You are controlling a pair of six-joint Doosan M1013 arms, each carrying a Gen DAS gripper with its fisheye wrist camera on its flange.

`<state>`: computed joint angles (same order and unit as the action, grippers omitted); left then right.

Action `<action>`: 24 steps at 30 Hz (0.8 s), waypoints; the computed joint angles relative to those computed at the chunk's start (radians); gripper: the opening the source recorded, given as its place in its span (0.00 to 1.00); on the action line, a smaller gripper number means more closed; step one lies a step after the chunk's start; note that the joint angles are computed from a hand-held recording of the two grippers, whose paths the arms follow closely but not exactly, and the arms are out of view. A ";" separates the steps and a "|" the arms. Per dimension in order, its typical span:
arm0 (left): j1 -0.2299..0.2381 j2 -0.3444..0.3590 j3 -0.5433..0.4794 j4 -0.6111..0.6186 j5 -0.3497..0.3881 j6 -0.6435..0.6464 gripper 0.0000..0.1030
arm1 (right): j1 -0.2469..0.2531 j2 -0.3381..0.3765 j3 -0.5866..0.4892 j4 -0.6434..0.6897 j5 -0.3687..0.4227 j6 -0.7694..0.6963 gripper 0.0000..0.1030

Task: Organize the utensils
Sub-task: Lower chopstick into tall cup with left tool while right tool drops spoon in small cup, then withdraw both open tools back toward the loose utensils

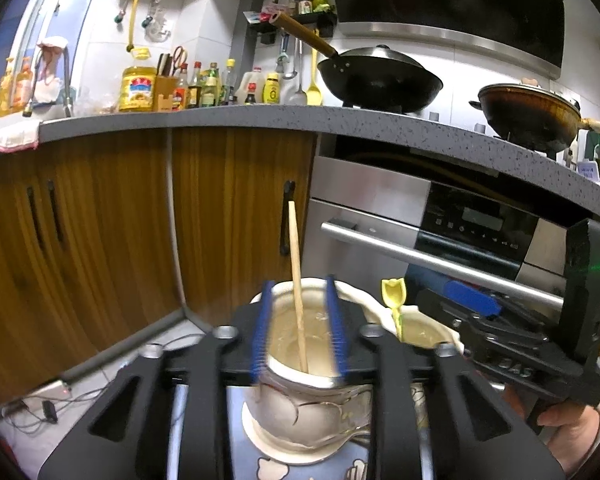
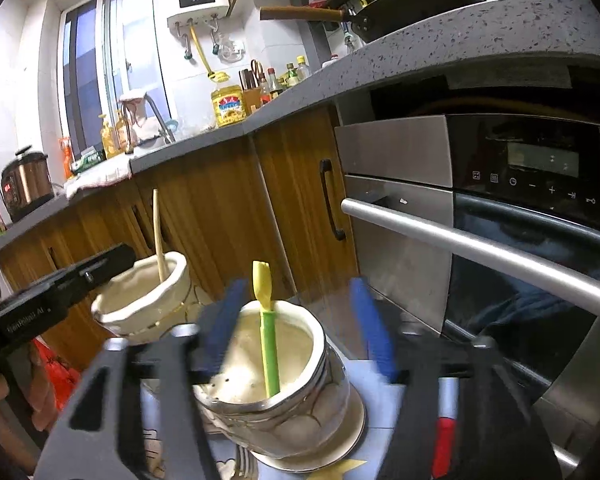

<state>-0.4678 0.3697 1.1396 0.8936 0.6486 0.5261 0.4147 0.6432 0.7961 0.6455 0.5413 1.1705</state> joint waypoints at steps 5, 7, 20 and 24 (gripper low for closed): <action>-0.012 -0.031 0.043 0.113 -0.008 -0.114 0.76 | -0.009 -0.043 0.057 0.037 -0.021 -0.005 0.87; -0.018 -0.047 0.064 0.153 -0.010 -0.158 0.87 | -0.009 -0.064 0.085 0.043 -0.030 -0.004 0.93; -0.046 -0.127 0.185 0.191 0.036 -0.226 0.95 | 0.006 -0.170 0.221 -0.128 -0.036 0.099 0.96; -0.056 -0.136 0.205 0.176 0.061 -0.217 0.95 | 0.011 -0.184 0.237 -0.158 -0.014 0.108 0.96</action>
